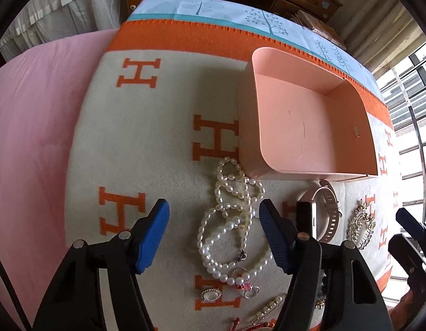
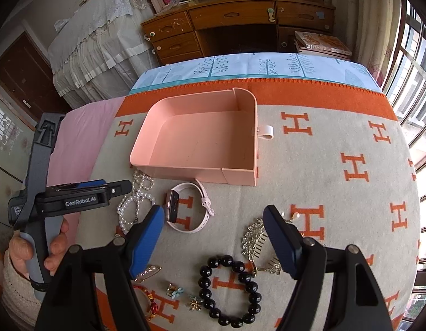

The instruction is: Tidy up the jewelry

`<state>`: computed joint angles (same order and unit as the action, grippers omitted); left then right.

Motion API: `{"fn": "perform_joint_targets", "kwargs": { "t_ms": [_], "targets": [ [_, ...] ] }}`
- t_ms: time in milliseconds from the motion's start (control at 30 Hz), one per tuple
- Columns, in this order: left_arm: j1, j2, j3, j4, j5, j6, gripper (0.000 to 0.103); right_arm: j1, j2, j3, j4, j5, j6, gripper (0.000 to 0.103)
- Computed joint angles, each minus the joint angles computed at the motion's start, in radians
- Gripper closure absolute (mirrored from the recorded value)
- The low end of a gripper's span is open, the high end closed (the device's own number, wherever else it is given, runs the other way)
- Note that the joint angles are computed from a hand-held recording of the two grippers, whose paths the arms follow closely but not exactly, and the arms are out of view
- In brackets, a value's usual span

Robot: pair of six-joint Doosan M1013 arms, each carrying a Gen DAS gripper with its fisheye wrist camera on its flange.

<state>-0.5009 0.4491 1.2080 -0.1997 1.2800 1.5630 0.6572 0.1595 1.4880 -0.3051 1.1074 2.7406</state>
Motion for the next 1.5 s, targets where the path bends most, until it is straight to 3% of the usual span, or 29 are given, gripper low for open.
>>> {"fn": "perform_joint_targets", "kwargs": {
  "t_ms": [133,333,400,433,500,533,633,833,1033,1233,1500],
  "targets": [
    [-0.007,0.018,-0.013,-0.013,0.005,-0.001,0.037,-0.002,0.008,0.002,0.018,-0.007,-0.022,0.028],
    [-0.044,0.033,-0.024,0.083,0.013,-0.011,0.037,-0.010,0.015,0.004,0.051,-0.016,-0.046,0.028],
    [-0.056,0.032,-0.021,0.122,0.006,-0.017,0.042,-0.009,0.019,0.001,0.055,-0.015,-0.051,0.028],
    [-0.059,0.030,-0.020,0.118,0.004,-0.011,0.049,-0.010,0.022,-0.001,0.058,-0.015,-0.053,0.028],
    [-0.061,0.027,-0.020,0.105,0.007,0.006,0.073,-0.011,0.024,-0.002,0.068,-0.019,-0.059,0.028],
    [-0.060,0.029,-0.023,0.092,0.018,0.014,0.091,-0.010,0.027,-0.005,0.068,-0.019,-0.061,0.028],
    [-0.061,0.018,-0.013,0.095,-0.003,0.000,0.100,-0.010,0.036,-0.011,0.075,-0.023,-0.079,0.028],
    [-0.012,-0.046,0.028,0.029,-0.075,-0.019,0.100,-0.009,0.060,-0.035,0.099,-0.064,-0.168,0.028],
    [0.018,-0.137,0.071,-0.036,-0.152,-0.009,0.100,-0.025,0.117,-0.094,0.191,-0.079,-0.325,0.044],
    [0.055,-0.197,0.078,-0.084,-0.217,0.024,0.100,-0.041,0.191,-0.162,0.259,-0.024,-0.454,0.054],
    [0.087,-0.222,0.061,-0.131,-0.227,0.076,0.100,-0.045,0.248,-0.211,0.267,0.030,-0.524,0.063]
  ]
}}
